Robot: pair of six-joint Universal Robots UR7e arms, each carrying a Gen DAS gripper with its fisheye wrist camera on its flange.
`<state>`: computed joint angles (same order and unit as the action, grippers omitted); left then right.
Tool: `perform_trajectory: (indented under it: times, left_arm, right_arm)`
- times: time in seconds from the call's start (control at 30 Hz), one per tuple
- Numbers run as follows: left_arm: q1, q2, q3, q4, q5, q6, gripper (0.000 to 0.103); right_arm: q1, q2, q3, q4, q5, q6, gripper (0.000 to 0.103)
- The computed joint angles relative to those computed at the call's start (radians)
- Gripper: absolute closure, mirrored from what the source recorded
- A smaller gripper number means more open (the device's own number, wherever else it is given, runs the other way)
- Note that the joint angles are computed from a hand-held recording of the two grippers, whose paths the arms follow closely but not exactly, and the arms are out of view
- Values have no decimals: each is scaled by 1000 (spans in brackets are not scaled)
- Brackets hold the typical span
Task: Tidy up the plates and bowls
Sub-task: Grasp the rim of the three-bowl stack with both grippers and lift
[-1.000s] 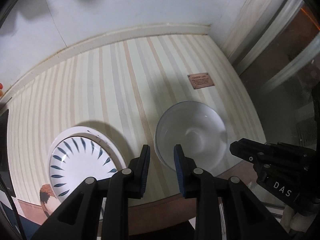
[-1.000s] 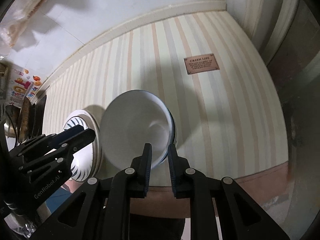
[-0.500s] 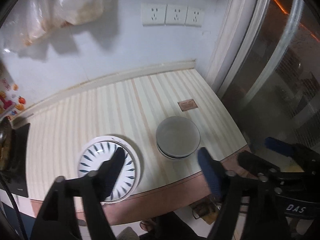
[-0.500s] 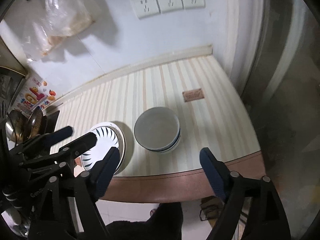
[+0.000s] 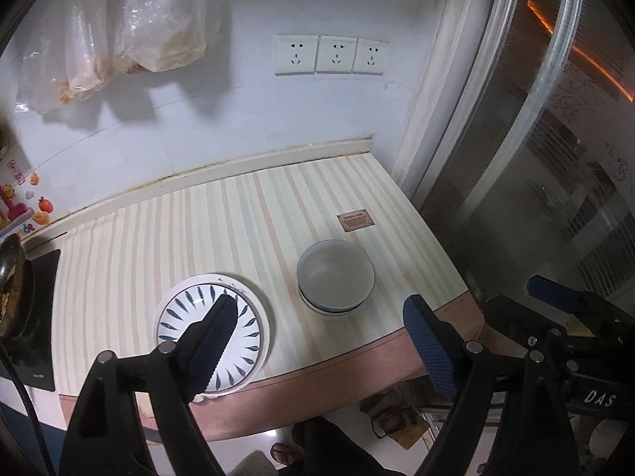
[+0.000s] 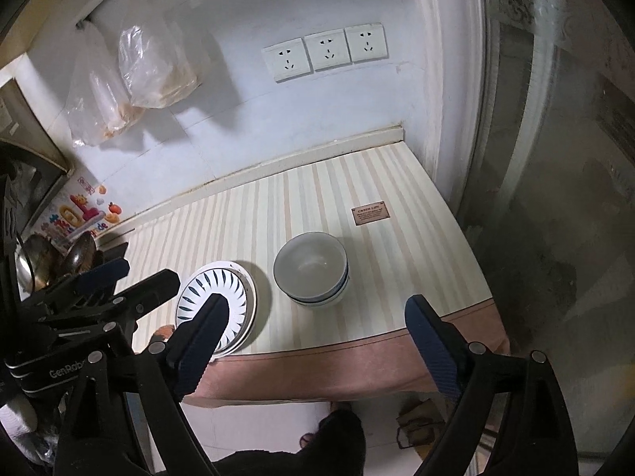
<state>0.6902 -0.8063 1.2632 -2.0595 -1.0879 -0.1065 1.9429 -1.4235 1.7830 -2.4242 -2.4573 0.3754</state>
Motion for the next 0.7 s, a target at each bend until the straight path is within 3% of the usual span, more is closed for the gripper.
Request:
perform_trajectory:
  times: [0.13,0.3,0.5,0.7]
  left_arm:
    - [24,52,-45,29,-7,-11,18]
    - [71,150,-142,95,-21,-10,18]
    - [139,319,-341,266,-45,-41,18]
    - [185,459,-520,398,-105,-51,22]
  right_arm:
    - [-72,1,10,-55,80,-44,10]
    - [-204,15,19,-102,256,-71,10]
    - [-358,92,-12,-101,415,-104,10]
    - [-464,163,-60,-65,511,-116,11]
